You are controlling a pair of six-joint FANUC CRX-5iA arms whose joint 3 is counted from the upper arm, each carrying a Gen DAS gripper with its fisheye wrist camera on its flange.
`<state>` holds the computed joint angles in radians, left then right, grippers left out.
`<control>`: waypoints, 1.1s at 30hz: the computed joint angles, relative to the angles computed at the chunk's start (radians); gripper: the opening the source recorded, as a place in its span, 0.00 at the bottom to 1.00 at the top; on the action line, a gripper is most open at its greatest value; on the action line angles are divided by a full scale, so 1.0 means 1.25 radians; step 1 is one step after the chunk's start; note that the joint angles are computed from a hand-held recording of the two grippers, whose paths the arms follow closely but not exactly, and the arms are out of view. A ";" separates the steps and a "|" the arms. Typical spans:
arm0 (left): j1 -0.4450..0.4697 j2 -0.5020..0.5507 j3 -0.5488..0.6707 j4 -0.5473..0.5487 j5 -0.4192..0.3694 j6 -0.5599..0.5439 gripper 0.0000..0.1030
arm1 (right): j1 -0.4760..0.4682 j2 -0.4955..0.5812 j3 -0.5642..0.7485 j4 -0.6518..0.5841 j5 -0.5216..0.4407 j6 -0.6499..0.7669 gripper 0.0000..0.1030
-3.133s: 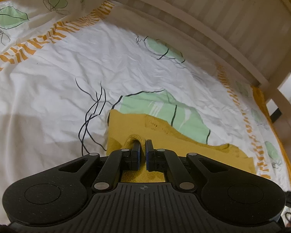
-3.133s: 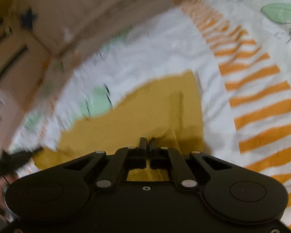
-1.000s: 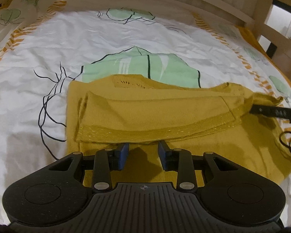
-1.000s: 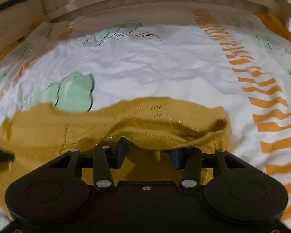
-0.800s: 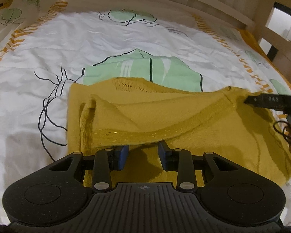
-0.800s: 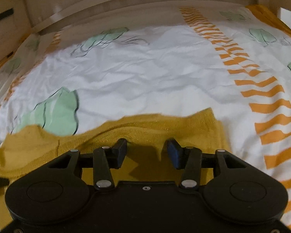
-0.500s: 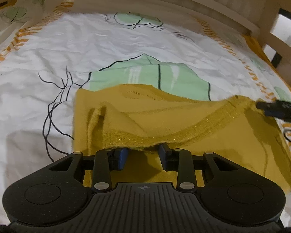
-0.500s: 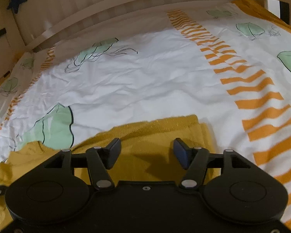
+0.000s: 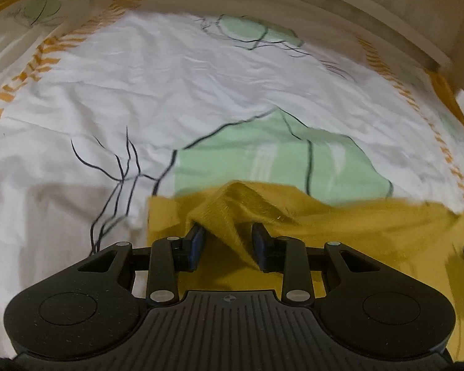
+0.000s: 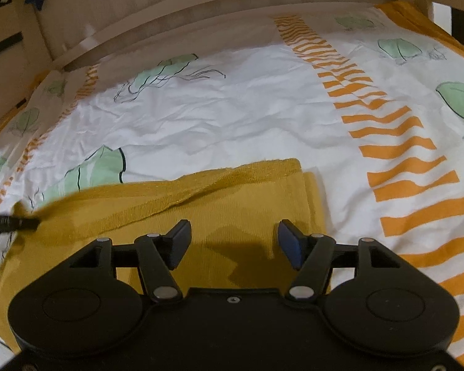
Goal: Fold small clothes
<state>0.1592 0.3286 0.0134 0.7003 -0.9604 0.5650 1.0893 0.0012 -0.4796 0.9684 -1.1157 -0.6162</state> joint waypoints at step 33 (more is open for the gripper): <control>-0.034 -0.122 -0.093 -0.050 -0.089 -0.125 0.31 | -0.017 0.090 0.130 -0.049 0.016 0.226 0.79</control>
<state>0.1172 0.1767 -0.1033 0.6380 -1.0715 0.4093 1.0677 0.1142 -0.3166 0.9073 -1.0957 -0.3341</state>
